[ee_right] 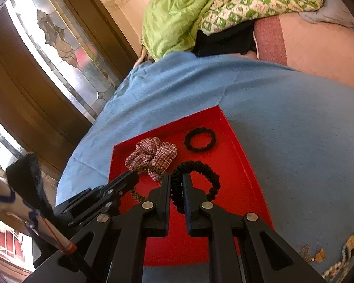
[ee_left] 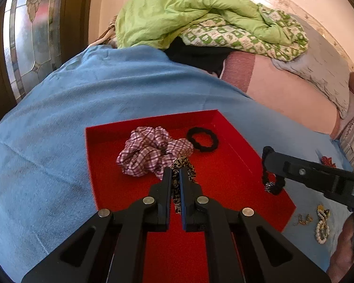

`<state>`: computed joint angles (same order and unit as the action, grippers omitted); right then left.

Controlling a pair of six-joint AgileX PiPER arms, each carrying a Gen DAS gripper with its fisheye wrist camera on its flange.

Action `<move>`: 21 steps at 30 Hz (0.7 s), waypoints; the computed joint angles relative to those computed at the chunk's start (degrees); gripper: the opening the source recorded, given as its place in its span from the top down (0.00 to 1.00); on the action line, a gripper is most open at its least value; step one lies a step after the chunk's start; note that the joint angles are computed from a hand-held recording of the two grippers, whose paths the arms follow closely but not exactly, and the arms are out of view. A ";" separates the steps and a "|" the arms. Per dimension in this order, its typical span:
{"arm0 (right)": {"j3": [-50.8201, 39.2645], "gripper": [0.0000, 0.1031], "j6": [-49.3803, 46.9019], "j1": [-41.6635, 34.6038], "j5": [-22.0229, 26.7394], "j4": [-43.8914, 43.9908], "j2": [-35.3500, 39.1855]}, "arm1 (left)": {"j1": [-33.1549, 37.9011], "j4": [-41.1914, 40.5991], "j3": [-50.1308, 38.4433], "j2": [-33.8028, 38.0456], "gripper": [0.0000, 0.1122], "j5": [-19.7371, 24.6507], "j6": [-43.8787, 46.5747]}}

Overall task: Organize jewelry
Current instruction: 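Carry the leopard scrunchie and black beaded tie toward the red tray with both grippers, then open both grippers to release the leopard scrunchie and beaded tie in the tray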

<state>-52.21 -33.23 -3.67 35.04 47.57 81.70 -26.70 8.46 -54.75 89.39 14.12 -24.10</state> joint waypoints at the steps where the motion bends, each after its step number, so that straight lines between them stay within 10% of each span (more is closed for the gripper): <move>1: -0.59 0.89 0.74 0.46 -0.30 -0.78 0.78 | 0.32 -0.50 -0.09 0.22 0.95 0.08 0.36; 21: -11.21 0.89 16.81 5.72 -4.03 -15.40 15.63 | 3.54 -9.13 -1.19 2.43 0.95 1.77 8.03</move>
<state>-63.42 -16.41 2.05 31.01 32.16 97.33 -23.16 -0.66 -55.95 91.82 15.89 -16.08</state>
